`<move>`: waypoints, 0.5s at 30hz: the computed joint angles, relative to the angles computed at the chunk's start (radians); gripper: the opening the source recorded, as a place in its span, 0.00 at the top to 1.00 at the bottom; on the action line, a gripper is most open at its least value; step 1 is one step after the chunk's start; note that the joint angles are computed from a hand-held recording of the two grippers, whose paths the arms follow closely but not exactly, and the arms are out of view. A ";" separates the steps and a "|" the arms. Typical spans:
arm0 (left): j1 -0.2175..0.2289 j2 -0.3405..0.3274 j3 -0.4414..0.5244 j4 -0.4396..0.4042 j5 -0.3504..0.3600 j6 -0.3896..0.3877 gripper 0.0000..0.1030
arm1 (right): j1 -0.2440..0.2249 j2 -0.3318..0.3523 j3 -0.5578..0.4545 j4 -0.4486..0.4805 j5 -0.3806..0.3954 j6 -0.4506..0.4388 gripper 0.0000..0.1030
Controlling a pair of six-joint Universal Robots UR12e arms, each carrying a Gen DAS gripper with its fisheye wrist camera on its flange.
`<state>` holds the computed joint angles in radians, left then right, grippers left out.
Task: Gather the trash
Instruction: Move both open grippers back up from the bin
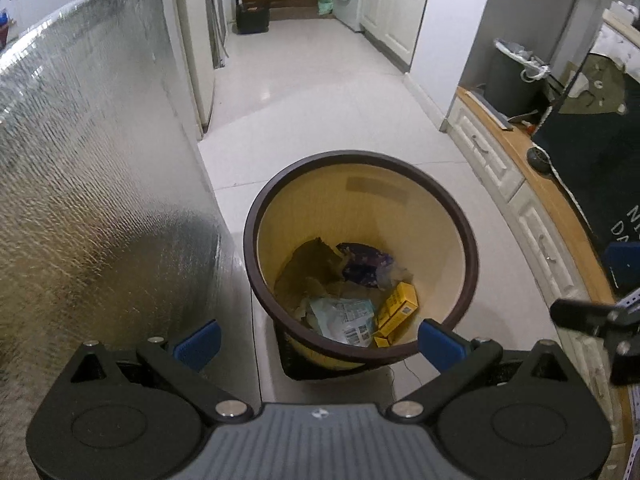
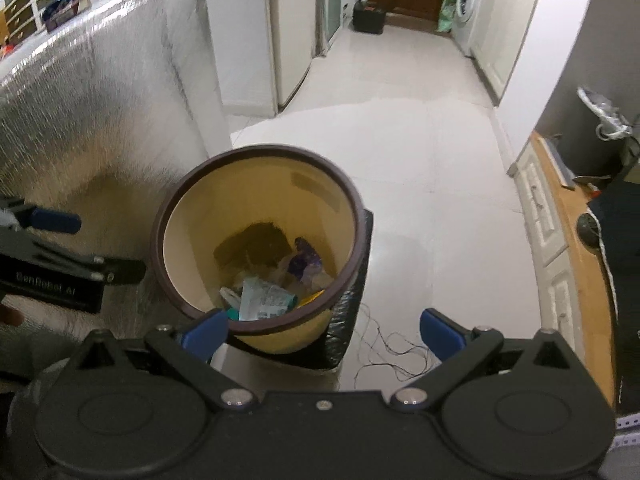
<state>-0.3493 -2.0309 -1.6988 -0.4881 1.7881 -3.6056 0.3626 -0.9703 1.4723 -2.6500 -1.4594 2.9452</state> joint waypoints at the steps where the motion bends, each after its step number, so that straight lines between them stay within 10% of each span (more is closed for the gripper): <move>1: -0.004 0.005 -0.004 0.009 0.004 0.006 0.00 | -0.003 -0.009 0.013 -0.018 -0.004 0.007 0.00; 15: -0.061 0.083 -0.051 0.208 0.087 0.134 0.00 | -0.021 -0.118 0.154 -0.261 -0.030 0.076 0.00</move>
<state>-0.4105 -1.9480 -1.7496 -0.2797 1.8747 -3.4718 0.3414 -1.0883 1.6266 -2.9111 -1.4898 3.0216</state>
